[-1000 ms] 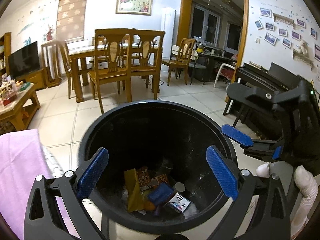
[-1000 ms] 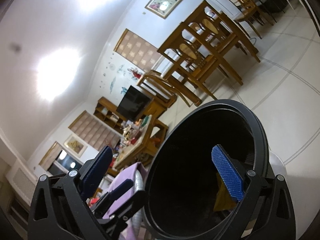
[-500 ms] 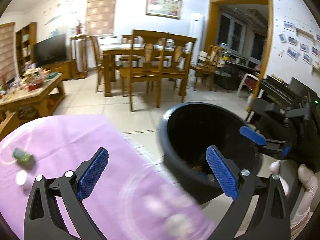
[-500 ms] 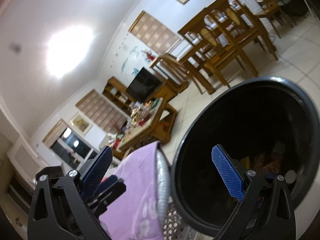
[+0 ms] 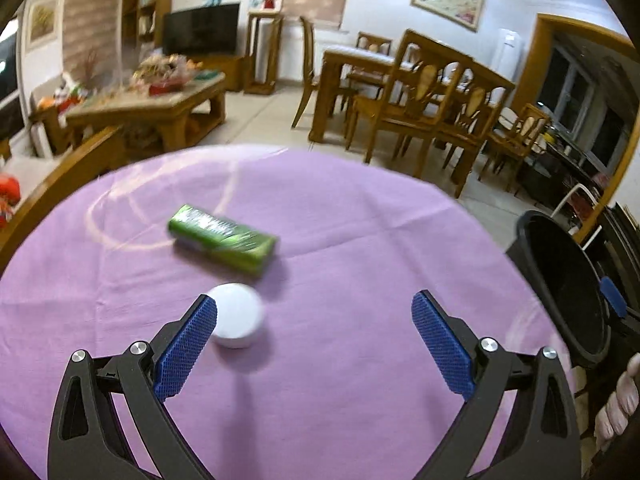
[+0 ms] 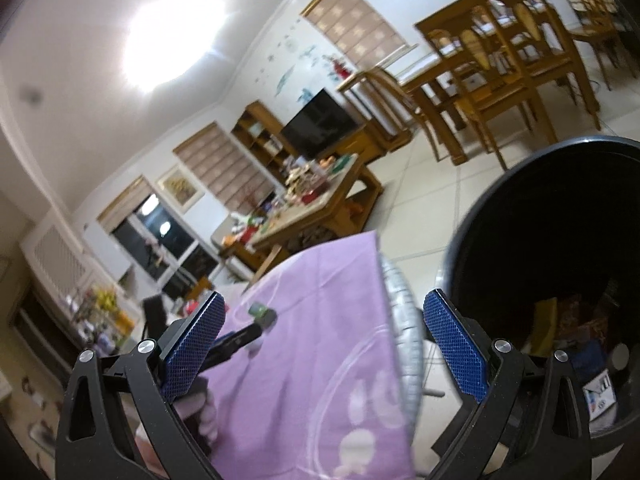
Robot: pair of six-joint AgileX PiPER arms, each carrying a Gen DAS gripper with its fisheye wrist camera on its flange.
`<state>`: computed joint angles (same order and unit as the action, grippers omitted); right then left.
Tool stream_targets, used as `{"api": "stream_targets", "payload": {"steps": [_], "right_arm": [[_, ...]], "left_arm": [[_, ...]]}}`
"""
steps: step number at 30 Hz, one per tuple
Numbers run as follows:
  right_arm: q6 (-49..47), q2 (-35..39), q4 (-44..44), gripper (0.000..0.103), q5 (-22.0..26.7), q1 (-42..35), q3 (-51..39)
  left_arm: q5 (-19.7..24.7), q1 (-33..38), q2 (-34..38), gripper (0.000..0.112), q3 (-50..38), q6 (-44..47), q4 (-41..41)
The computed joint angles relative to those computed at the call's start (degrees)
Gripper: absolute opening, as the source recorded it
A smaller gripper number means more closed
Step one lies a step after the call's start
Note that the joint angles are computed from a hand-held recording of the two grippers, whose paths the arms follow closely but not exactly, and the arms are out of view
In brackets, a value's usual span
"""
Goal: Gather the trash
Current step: 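Move both tools back over the table, then grasp the white round lid with the left gripper while the right grasps the green Doublemint tube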
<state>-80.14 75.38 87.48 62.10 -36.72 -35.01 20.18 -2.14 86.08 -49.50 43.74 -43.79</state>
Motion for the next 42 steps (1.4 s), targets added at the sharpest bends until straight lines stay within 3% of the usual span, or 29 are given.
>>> {"api": "stream_targets", "payload": {"steps": [1, 5, 9, 11, 14, 19, 21, 25, 29, 33, 39, 42], "right_arm": [[0.82, -0.65, 0.08, 0.098, -2.00, 3.16, -0.44], [4.35, -1.66, -1.27, 0.098, -9.90, 13.73, -3.42], [11.79, -0.28, -7.33, 0.098, -20.43, 26.42, -8.82], [17.92, 1.72, -13.41, 0.098, -26.30, 33.21, -12.76], [26.92, 6.46, -22.68, 0.098, -32.58, 42.33, -19.51], [43.24, 17.14, -40.76, 0.097, -35.19, 51.97, -33.00], [50.68, 22.47, -50.10, 0.093, -35.04, 55.26, -39.51], [65.31, 34.01, -66.91, 0.072, -29.97, 60.44, -54.71], [74.35, 46.15, -78.43, 0.071, -22.99, 65.23, -71.89], [76.98, 55.82, -84.35, 0.065, -16.45, 67.34, -86.27], [78.17, 70.14, -84.56, 0.053, -3.32, 67.83, -111.16], [78.55, 74.65, -85.64, 0.045, -0.23, 68.19, -119.34]], "left_arm": [[1.20, 1.02, 0.89, 0.096, -0.74, 1.05, -0.91], [5.73, 4.28, 3.90, 0.075, -2.81, 4.98, -4.27], [7.04, 5.95, 2.81, 0.059, -1.71, 7.95, -6.40], [6.76, 6.84, 1.83, 0.039, -0.70, 7.76, -5.41], [10.44, 10.60, 2.74, 0.037, -1.00, 14.00, -10.21], [8.57, 12.00, 1.03, 0.037, 0.75, 14.91, -9.78], [8.51, 13.70, 0.19, 0.037, 1.44, 15.67, -10.95], [8.97, 16.14, -0.02, 0.037, 1.30, 15.60, -12.09], [9.80, 17.38, 0.54, 0.037, 0.53, 15.09, -11.77], [10.31, 17.66, 1.04, 0.037, -0.18, 13.92, -10.94], [10.61, 17.88, 0.84, 0.037, -0.41, 12.77, -10.27], [10.66, 17.67, 0.93, 0.037, -0.59, 12.16, -9.65]]}}
